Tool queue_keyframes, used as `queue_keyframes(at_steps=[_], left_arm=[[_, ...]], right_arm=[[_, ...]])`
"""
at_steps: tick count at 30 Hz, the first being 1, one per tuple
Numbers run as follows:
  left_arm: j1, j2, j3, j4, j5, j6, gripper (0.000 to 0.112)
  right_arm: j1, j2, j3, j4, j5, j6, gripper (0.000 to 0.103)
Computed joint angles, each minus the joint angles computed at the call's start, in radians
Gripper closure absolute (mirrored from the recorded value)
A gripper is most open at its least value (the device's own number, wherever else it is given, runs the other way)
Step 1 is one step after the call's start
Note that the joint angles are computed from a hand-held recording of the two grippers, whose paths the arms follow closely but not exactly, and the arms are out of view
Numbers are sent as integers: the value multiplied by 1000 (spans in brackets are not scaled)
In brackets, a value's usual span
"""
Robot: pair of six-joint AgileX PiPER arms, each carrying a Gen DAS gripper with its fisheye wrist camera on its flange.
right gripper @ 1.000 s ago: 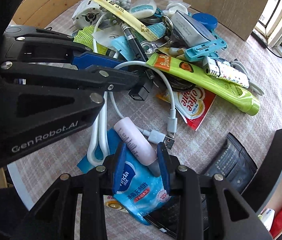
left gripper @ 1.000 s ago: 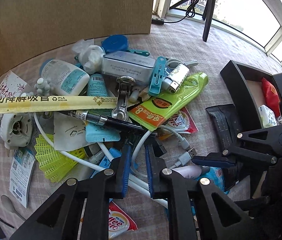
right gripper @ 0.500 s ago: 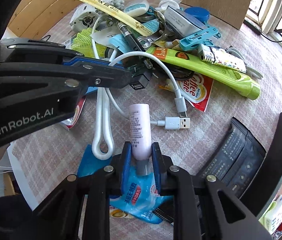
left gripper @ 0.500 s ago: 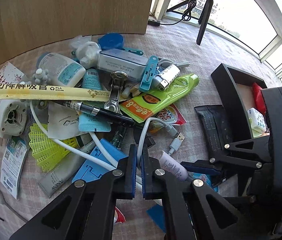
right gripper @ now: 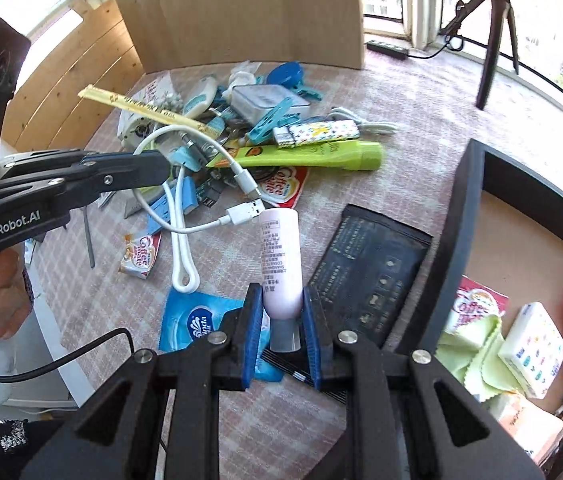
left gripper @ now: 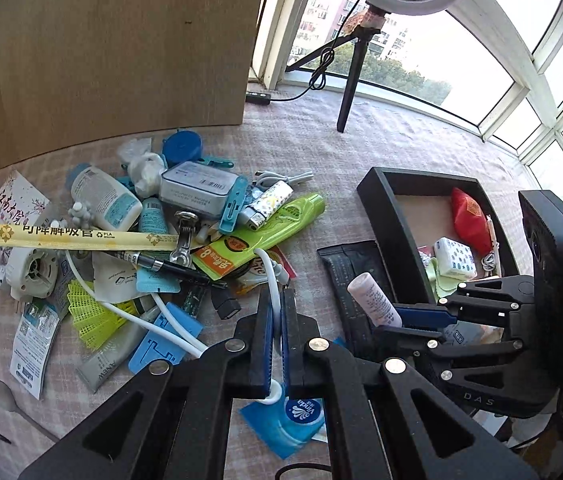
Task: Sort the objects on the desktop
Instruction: 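Carry the pink tube into the tray while the left gripper drops the cable there, then grasp the yellow straw strip with the left gripper while the right gripper grasps the white hanger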
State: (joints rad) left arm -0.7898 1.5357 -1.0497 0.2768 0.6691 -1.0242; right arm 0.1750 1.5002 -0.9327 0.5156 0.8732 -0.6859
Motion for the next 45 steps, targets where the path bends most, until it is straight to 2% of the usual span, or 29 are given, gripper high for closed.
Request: queue_keyframes(at_steps=[5,6,13,18,19,20,21,22,24,28,34,40,45], left_arm=[[-56,59,-156,9,45,28,110],[-66,79,-192,9,51,35,110],[-141,279,-496,-45,85,109,110],[-209,447,-754,-99,145,158,109],[-220,475,-799,-104,163,166,102],[-229,505,-850,-107,199,170,92],[-237,526,-885,-103,224,168,71],[-246,532,-895,-87,231,159,67],[-262,531,-896,-45,254,136,70],[-252,462,-775,-5,234,71,70],[-196,283,-445,44,145,-80,76],[-114,59,-67,119,94,-260,79],[28,-136,201,153,75,-361,80]], right_arm=[[-70,-15,-17,-51,-49,87,83],[-121,-30,-22,-61,-30,80,83],[-364,-52,-64,-93,-8,58,83],[-491,-55,-78,-118,-24,37,83],[-506,-55,-81,-125,-24,38,81],[-519,-55,-86,-131,-17,43,75],[-531,-55,-90,-124,-9,39,71],[-541,-59,-90,-109,-3,25,70],[-542,-70,-84,-92,-1,8,70],[-504,-83,-71,-66,7,5,70],[-367,-101,-33,-59,7,43,70],[-160,-99,-3,-60,-19,115,71],[69,-58,-10,-84,-57,210,71]])
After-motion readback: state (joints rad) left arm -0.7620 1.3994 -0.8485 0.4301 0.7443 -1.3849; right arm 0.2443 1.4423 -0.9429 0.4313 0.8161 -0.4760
